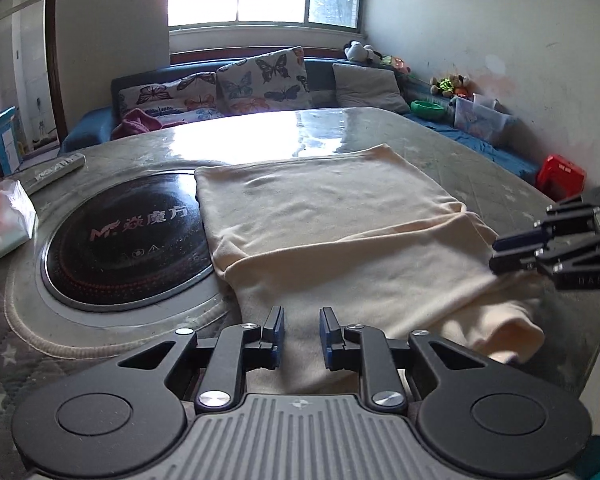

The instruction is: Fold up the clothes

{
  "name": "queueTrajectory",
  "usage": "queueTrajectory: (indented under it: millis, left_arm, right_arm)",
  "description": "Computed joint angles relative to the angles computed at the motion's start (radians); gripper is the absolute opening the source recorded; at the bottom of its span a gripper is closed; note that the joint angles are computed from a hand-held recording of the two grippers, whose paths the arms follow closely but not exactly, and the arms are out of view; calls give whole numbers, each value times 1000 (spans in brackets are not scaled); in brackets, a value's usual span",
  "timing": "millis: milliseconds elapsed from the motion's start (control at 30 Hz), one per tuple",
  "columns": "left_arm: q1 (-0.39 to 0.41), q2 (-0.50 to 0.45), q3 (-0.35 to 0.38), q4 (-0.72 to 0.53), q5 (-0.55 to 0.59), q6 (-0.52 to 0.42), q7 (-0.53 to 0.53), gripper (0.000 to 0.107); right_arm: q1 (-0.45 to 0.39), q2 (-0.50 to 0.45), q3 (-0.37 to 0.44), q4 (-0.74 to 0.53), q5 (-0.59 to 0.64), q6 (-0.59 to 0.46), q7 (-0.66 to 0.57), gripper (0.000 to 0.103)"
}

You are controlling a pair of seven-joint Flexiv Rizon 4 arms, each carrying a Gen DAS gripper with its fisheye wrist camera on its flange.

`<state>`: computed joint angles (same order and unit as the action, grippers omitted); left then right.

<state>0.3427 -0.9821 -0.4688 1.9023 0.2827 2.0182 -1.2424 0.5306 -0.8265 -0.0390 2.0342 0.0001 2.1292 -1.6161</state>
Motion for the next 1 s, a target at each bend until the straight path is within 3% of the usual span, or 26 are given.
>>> queueTrajectory:
  millis: [100, 367, 533, 800, 867, 967, 1000]
  left_arm:
    - [-2, 26, 23, 30, 27, 18, 23, 30]
    - [-64, 72, 135, 97, 122, 105, 153, 33]
    - [-90, 52, 156, 93, 165, 132, 226, 33]
    - [-130, -14, 160, 36, 213, 183, 313, 33]
    - [-127, -25, 150, 25, 217, 182, 316, 30]
    - [-82, -37, 98, 13, 231, 152, 293, 12]
    - [-64, -40, 77, 11, 233, 144, 281, 11]
  right_arm:
    - [6, 6, -1, 6, 4, 27, -14, 17]
    - [-9, -17, 16, -14, -29, 2, -22, 18]
    - [-42, 12, 46, 13, -49, 5, -1, 19]
    - [-8, 62, 20, 88, -57, -10, -69, 31]
    - [-9, 76, 23, 113, -68, -10, -93, 33]
    - [-9, 101, 28, 156, -79, -8, -137, 39]
    - [-6, 105, 27, 164, -79, -5, -151, 39]
